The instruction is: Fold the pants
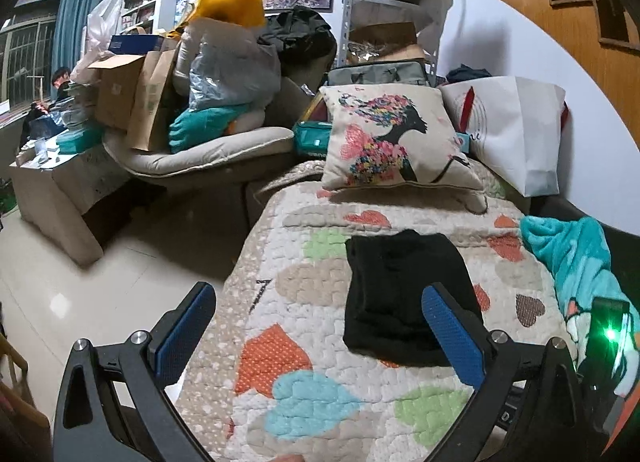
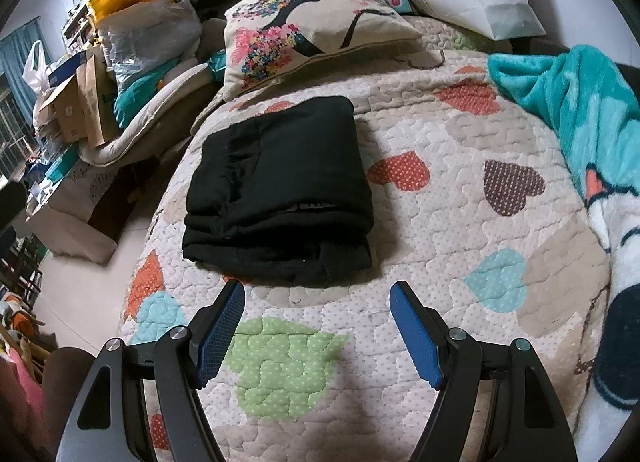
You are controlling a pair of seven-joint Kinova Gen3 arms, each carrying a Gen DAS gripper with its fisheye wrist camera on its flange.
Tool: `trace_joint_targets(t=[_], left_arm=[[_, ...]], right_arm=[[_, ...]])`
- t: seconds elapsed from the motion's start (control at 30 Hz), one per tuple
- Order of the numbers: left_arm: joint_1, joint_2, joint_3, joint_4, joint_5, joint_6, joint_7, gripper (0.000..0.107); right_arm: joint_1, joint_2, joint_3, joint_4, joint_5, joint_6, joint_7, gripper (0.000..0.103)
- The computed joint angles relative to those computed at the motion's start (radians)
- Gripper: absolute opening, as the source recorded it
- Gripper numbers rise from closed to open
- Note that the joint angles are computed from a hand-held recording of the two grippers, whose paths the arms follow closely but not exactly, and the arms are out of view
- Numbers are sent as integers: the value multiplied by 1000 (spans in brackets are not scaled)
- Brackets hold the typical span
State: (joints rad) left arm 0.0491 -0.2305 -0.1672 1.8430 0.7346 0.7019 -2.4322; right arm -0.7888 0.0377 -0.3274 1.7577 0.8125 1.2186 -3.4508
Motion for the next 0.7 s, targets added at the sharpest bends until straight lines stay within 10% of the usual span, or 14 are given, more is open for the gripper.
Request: trace_joint_targets(t=[0.27,0.7], left_arm=[[-17,35,-26,-34,55,113,-61,103],[-45,116,127,-39,-196,195,120,103]], right_arm=[[-50,32,-16,-62,5,97,54,80],[-60,51,22,-61,-98,159,24,81]])
